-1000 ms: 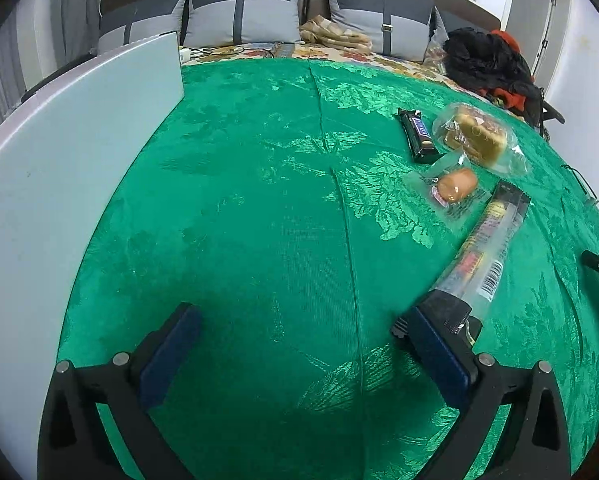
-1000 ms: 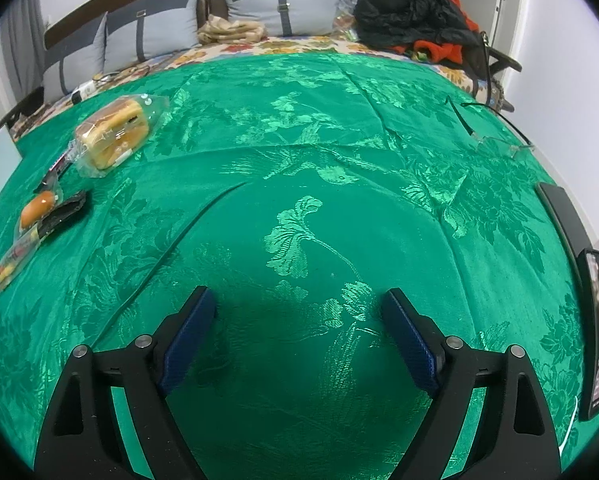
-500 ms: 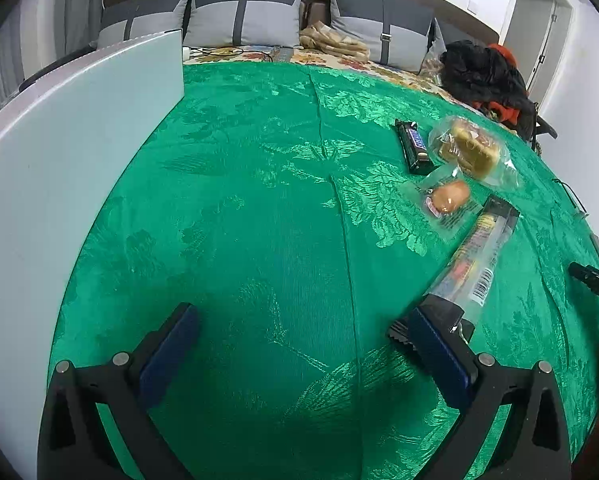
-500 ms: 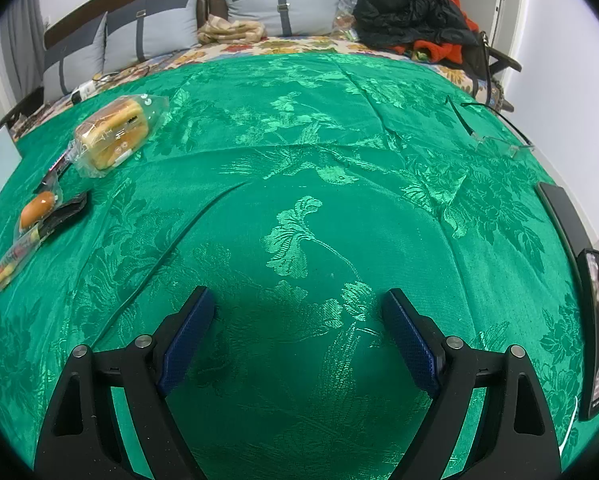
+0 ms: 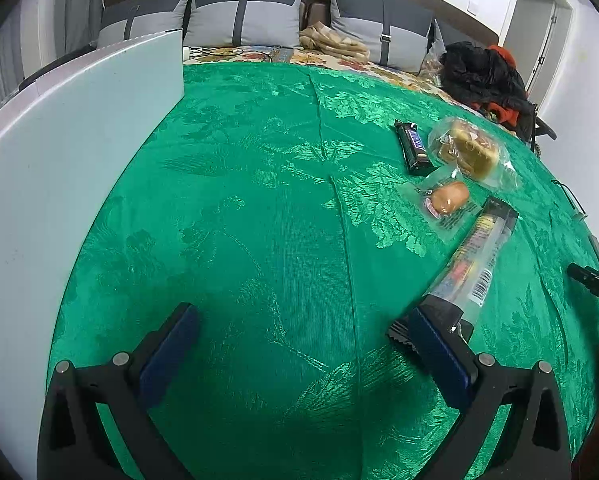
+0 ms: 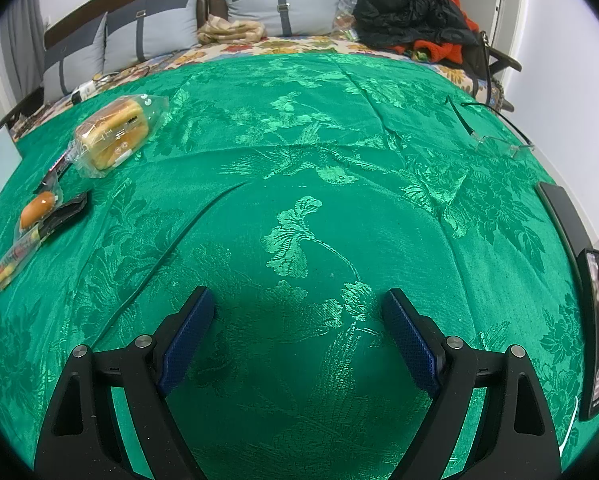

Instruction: Organize snacks

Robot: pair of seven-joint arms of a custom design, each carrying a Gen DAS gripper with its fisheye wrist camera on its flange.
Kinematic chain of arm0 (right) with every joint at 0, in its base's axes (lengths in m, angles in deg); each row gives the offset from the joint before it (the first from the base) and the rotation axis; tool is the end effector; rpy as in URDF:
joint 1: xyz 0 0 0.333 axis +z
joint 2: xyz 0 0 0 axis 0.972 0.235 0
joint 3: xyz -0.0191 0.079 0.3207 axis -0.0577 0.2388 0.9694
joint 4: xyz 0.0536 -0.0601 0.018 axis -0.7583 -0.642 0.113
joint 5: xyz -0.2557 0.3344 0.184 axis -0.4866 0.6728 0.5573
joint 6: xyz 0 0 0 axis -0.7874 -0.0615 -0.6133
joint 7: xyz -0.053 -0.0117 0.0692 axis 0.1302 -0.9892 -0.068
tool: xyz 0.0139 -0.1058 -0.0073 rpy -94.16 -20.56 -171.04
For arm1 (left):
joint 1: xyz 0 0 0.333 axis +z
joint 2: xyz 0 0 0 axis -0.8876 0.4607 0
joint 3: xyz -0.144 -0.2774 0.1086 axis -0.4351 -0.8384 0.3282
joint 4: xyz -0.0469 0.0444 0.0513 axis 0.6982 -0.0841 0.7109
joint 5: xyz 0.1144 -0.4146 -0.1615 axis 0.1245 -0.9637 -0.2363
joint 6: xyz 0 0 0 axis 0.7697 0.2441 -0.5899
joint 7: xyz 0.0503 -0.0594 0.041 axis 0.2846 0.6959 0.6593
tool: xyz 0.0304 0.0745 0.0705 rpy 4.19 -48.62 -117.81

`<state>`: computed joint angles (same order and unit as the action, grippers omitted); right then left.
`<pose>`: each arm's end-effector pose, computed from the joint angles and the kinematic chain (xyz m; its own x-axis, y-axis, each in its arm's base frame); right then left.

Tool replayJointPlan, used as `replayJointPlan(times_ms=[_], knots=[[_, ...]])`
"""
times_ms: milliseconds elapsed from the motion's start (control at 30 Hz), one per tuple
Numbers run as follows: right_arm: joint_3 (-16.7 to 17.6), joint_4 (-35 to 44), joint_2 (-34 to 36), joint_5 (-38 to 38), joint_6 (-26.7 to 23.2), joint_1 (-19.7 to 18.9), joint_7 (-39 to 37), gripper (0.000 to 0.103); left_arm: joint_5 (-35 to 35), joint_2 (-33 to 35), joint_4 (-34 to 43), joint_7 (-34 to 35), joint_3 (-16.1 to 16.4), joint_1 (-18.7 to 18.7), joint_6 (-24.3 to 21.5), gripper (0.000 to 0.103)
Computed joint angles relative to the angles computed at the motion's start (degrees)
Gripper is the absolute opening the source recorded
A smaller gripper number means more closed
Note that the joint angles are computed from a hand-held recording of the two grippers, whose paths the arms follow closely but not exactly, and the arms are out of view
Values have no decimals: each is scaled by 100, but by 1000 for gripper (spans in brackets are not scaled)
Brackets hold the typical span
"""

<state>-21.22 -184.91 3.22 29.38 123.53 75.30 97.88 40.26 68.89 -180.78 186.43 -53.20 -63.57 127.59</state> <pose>0.5384 0.0716 0.3937 -0.1874 -0.9821 -0.0185 -0.8005 0.1636 -0.5766 0.5880 -0.0148 0.3778 -0.1713 -0.9723 0.1593 -0.7916 0.0395 -0.6097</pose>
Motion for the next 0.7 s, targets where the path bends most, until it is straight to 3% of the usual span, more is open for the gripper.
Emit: replayJointPlan(times_ms=[500, 600, 700], knots=[[-7, 1, 2, 1, 2, 6, -1, 89, -314, -26, 19, 237, 27, -8, -84, 102], [-8, 1, 4, 5, 4, 7, -5, 89, -233, -42, 130, 18, 81, 71, -489, 102], [-8, 5, 7, 6, 3, 9, -6, 89, -656, 16, 522, -45, 148, 167, -1392, 101]])
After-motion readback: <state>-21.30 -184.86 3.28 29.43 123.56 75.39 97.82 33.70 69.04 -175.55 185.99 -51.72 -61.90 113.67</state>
